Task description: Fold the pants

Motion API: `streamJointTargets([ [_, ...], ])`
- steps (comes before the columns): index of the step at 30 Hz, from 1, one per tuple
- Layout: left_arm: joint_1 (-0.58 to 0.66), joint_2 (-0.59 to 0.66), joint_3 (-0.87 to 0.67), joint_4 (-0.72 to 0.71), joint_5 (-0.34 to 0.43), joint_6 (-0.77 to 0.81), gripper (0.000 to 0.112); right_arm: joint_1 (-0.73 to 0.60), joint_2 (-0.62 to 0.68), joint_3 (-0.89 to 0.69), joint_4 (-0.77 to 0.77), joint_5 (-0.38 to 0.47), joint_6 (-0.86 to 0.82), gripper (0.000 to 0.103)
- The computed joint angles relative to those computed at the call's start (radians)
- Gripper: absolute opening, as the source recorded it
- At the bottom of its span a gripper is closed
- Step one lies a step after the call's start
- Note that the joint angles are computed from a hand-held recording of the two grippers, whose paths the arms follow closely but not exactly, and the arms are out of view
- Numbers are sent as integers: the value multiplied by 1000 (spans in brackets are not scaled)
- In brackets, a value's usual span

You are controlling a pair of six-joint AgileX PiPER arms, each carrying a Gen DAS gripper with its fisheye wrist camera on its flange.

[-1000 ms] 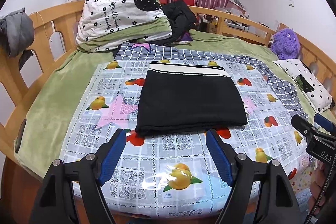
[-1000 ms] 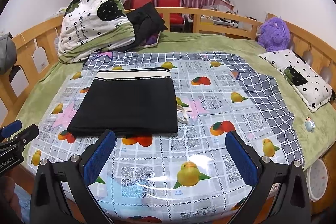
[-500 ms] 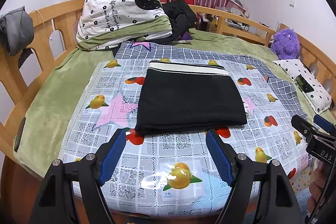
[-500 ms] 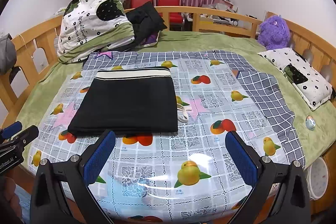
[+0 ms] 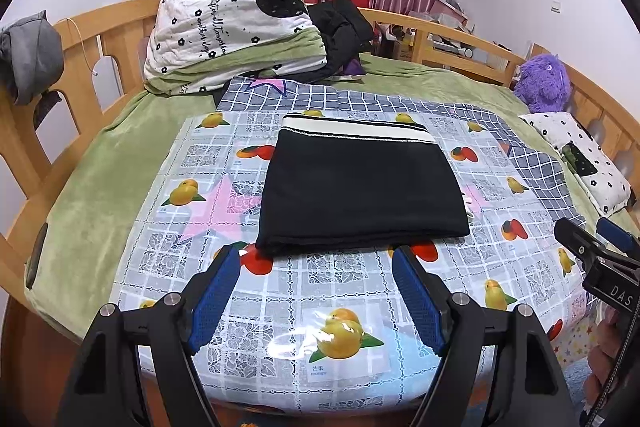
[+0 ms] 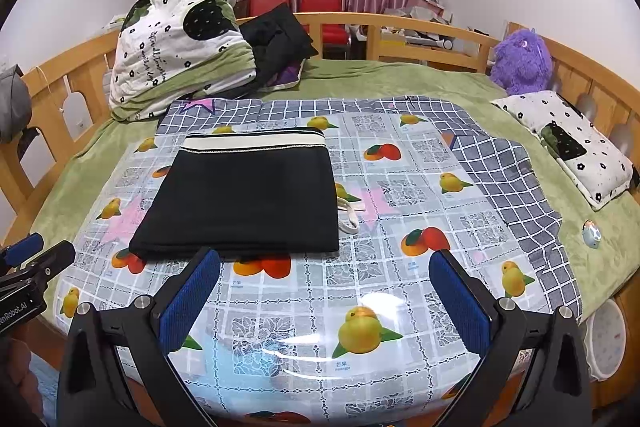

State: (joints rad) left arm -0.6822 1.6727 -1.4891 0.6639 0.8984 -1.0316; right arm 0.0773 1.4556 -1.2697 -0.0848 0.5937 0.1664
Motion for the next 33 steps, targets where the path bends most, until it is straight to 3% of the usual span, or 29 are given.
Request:
streamJointTargets([
  [33, 3, -8, 5, 6, 9, 1, 77, 0, 2, 1, -27, -3, 25, 102],
])
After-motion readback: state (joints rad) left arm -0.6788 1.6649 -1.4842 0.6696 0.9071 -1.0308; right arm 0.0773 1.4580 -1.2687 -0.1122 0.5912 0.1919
